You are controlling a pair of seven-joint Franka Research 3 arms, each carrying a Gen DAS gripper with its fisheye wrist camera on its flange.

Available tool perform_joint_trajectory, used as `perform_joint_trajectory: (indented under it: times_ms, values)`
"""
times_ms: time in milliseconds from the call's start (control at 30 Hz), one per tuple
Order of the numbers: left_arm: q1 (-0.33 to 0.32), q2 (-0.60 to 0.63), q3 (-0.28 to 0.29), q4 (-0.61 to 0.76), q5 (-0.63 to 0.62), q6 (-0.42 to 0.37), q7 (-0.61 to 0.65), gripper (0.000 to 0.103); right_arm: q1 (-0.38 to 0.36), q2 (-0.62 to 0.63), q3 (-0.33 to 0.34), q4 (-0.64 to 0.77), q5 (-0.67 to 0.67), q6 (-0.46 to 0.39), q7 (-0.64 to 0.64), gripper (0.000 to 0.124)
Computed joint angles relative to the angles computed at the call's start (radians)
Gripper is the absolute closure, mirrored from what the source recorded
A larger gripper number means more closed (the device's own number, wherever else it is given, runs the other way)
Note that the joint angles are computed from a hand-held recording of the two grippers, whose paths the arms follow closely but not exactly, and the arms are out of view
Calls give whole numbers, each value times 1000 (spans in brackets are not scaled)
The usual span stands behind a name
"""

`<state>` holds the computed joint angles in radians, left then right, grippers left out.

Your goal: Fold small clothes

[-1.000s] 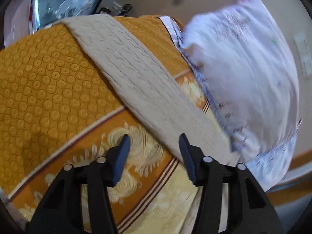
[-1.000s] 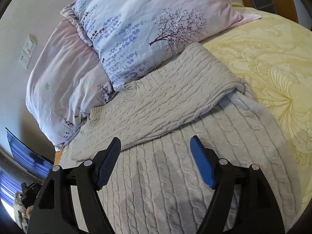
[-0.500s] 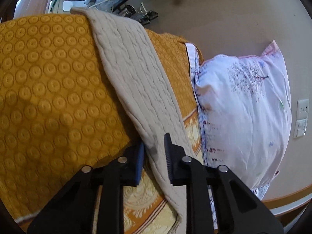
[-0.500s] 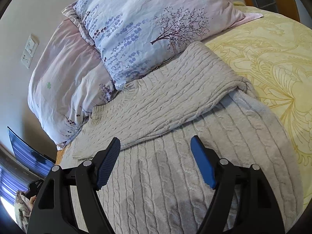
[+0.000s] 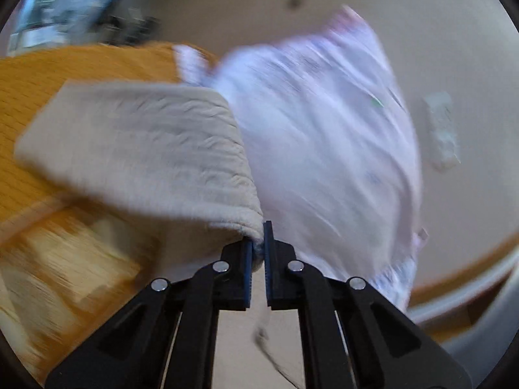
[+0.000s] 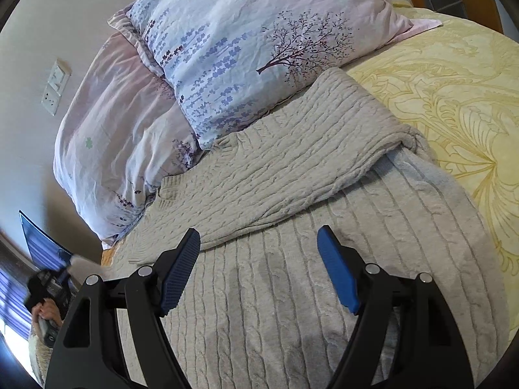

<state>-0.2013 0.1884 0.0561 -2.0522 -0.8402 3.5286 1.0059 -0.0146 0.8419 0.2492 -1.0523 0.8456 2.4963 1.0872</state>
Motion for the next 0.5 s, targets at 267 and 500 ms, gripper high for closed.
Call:
perform_joint_trajectory:
  times_ms: [267,500]
  values:
    - [25,303,-109,404,387,-178,-161,97,1,2,-1,3,-3,-11,-5,48]
    - [21,550,-156,782,578,-593,-216,83,14,-7,-27,38,-76,-72,-8,48]
